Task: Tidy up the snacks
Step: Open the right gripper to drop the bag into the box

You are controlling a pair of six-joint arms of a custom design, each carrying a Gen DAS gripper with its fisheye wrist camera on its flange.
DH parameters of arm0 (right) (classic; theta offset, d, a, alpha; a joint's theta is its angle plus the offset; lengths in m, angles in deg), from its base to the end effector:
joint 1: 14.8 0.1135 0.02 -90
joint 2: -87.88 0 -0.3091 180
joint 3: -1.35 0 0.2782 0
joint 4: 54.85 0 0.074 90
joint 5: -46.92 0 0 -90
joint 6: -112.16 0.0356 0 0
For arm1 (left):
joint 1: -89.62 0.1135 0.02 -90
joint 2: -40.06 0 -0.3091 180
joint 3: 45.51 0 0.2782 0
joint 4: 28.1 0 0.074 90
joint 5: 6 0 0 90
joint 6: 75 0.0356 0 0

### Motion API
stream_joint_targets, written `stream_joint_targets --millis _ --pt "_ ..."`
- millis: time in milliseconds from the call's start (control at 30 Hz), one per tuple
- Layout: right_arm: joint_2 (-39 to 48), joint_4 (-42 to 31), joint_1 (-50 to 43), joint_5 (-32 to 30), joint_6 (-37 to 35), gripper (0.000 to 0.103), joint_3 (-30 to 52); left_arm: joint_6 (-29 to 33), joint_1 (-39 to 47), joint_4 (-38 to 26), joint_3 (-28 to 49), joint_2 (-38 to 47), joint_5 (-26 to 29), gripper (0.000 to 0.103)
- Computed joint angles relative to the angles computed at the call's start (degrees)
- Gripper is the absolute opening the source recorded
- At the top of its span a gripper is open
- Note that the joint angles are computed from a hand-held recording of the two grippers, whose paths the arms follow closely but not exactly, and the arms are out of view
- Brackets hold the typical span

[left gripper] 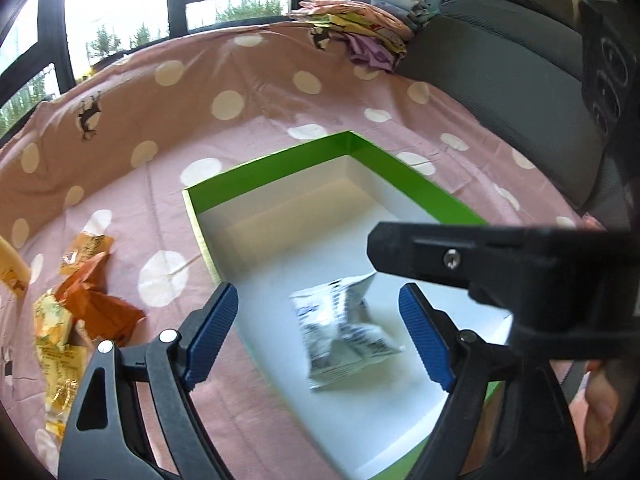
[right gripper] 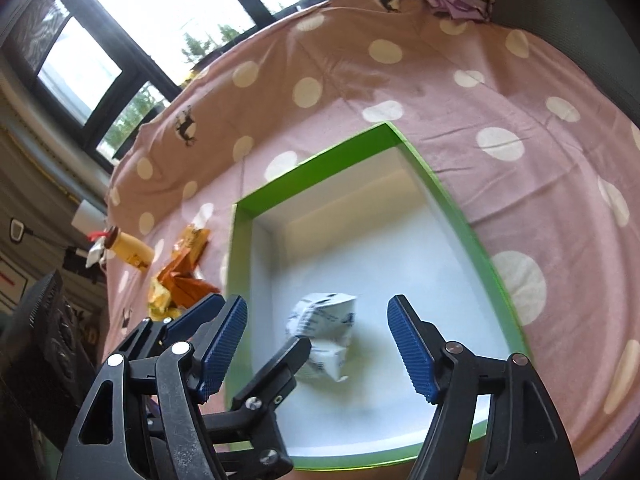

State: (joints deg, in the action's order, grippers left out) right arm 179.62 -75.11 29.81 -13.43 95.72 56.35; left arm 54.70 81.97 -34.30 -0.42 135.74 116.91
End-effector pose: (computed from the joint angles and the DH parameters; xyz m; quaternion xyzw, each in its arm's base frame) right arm 0.2327 0.2048 0.1680 0.3020 0.8793 0.1095 0.3515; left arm 0.2790 -0.0570 0.1192 0.4432 0.8092 -0.1852 0.3384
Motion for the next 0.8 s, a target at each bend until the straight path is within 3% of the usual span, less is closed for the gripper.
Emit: stream_joint_targets --millis 100,300,567,800 --pt "3.8 -0.7 0.7 0.0 -2.4 0.074 4.5 -0.1 2.5 1.5 0.8 1.2 -0.6 0.088" --pt "10.2 -3.5 1.6 -1.5 -5.6 0.076 11.7 -1.4 7.6 -2.3 4.9 3.1 1.5 0.088" --pt "15.0 -4.8 3.1 -0.6 -9.1 0.085 18.1 0.0 13.0 -1.9 6.6 5.3 0.6 0.09" --pt "19.8 -5.2 3.7 -2.7 -12.3 0.093 23.6 1.2 21.9 -8.1 11.1 8.3 7.0 0.09"
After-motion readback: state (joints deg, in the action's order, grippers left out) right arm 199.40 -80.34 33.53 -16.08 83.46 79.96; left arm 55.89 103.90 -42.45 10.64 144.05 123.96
